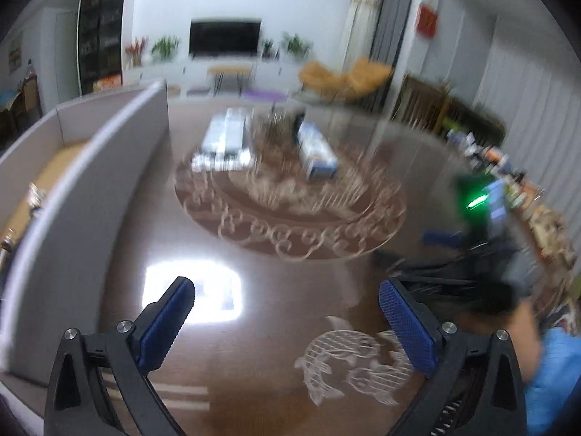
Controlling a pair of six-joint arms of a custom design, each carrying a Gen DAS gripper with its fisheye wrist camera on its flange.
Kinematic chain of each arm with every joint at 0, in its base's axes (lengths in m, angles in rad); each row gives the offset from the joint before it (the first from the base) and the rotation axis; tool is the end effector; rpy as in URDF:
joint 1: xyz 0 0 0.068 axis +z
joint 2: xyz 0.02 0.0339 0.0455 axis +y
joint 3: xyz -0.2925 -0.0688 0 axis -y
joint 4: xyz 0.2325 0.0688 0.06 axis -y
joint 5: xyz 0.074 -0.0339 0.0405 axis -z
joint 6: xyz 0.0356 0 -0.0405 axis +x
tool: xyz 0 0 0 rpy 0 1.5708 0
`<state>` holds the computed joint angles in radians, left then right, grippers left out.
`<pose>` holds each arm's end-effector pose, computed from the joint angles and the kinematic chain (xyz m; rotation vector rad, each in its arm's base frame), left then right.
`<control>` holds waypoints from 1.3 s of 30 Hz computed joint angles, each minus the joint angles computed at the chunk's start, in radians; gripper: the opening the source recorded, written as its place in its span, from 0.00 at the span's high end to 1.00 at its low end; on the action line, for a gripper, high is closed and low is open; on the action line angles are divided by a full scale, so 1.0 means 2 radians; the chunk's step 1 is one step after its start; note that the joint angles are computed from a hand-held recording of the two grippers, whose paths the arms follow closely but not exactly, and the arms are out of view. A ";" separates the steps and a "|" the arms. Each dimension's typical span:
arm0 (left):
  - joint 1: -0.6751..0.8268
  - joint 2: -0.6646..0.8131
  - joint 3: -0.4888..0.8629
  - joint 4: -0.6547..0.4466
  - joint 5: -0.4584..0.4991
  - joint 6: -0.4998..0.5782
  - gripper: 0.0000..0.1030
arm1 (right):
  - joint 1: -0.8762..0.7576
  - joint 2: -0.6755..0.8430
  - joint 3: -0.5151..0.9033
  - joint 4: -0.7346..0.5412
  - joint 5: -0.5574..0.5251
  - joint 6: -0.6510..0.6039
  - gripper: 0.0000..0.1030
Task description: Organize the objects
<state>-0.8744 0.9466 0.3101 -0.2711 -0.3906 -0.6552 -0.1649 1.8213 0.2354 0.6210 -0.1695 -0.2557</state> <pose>0.0986 -0.0968 0.1766 0.0998 2.3975 -0.2290 0.2092 -0.0287 0.0738 -0.1809 2.5094 0.0448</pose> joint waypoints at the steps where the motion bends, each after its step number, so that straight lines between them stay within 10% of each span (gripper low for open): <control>1: 0.032 0.038 -0.008 0.043 0.020 0.020 0.00 | 0.000 -0.001 0.002 -0.004 0.001 0.003 0.02; 12: 0.162 0.288 0.016 0.222 0.032 0.135 0.00 | 0.002 -0.031 -0.011 -0.022 0.007 0.005 0.00; 39: 0.198 0.297 0.013 0.239 0.074 0.150 0.00 | 0.002 -0.031 -0.011 -0.024 0.007 0.005 0.00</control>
<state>-0.4789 1.5406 0.3368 0.2072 -0.2427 -0.3549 -0.1608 1.7584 0.2139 0.5737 -0.1563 -0.2451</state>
